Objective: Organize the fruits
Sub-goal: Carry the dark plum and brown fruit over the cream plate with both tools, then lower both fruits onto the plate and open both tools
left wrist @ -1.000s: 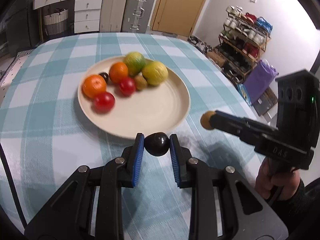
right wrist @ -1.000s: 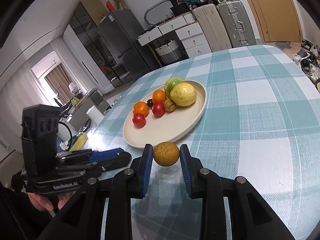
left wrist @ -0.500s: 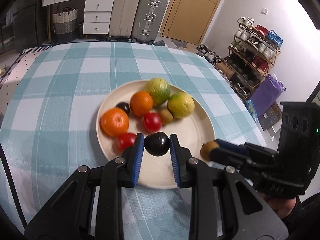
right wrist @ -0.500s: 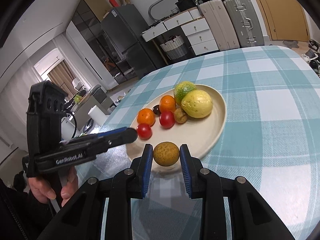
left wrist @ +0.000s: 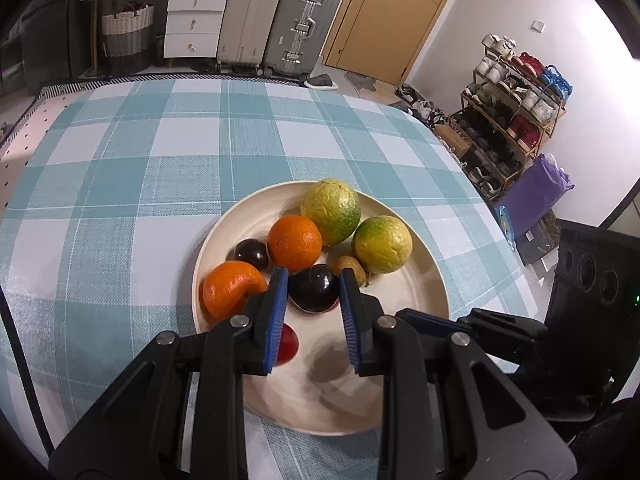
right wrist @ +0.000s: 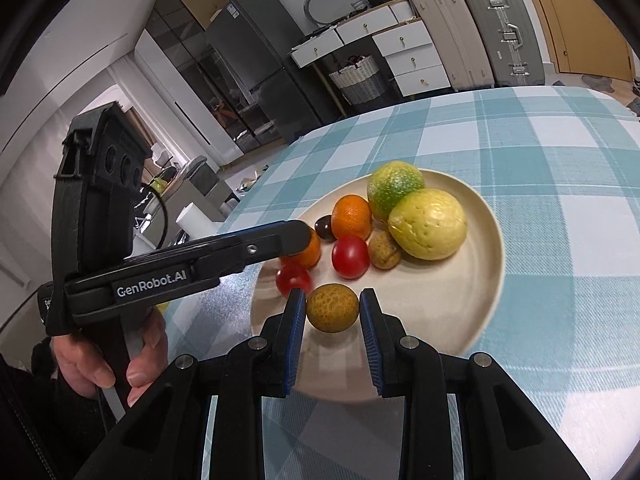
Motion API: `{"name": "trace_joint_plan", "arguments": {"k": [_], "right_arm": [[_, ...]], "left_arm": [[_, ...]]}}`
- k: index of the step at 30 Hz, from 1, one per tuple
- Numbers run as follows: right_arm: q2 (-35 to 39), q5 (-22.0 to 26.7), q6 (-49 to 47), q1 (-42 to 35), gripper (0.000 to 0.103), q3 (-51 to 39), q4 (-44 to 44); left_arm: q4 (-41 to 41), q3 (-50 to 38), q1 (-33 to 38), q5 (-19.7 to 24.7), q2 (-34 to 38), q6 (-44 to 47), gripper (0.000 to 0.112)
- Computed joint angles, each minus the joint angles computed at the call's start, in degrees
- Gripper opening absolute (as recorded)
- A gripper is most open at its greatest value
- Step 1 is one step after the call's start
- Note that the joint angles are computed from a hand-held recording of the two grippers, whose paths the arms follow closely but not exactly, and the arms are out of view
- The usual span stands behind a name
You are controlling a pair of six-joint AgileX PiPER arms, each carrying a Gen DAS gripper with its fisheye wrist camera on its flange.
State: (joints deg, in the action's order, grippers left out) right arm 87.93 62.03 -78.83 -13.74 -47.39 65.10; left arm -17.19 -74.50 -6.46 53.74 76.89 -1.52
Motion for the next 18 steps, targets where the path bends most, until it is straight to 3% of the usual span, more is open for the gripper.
{"name": "trace_joint_plan", "arguments": {"k": [18], "right_arm": [[1.8,-4.1,2.9,5.3,0.029,-1.3,0.7]], "left_arm": [[0.2,-1.8,0.6,-0.1,3.9,0.2,0.023]]}}
